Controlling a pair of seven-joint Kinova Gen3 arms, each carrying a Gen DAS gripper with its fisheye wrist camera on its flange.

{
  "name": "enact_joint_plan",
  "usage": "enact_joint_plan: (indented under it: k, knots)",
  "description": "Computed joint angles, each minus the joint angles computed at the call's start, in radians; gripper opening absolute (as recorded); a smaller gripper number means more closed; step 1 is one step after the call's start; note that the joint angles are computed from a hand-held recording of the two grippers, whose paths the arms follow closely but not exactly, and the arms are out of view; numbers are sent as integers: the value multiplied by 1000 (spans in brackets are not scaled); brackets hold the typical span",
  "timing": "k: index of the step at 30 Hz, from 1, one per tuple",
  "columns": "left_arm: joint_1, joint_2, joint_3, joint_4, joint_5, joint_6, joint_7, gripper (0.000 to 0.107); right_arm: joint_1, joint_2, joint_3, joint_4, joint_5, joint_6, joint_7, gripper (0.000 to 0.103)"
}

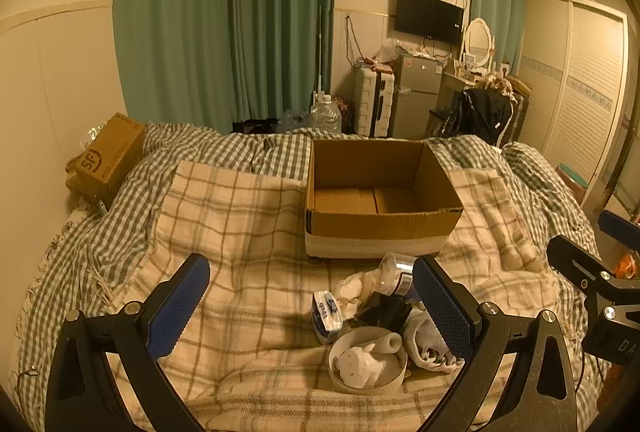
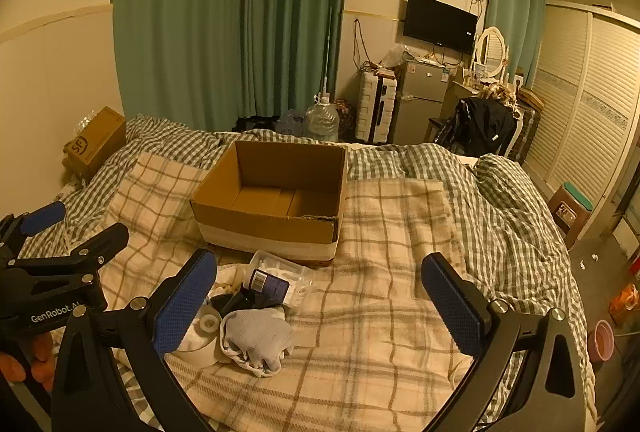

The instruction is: Organize objects

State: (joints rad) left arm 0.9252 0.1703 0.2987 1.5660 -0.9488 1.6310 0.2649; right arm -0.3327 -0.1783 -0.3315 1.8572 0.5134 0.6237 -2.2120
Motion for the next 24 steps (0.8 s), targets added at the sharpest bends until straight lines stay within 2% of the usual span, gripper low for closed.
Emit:
enact_joint_plan:
  k: [14, 18, 24]
  knots:
    - [-82, -14, -17, 74, 144, -172, -23, 103, -16, 45, 44, 23, -45, -15, 39, 101]
    - [-129, -26, -27, 111, 216, -272, -46, 103, -25, 71, 66, 26, -77, -17, 70, 100]
    - [-211, -37, -42, 172, 362, -465, -157, 103, -42, 106, 95, 30, -114, -19, 98, 99]
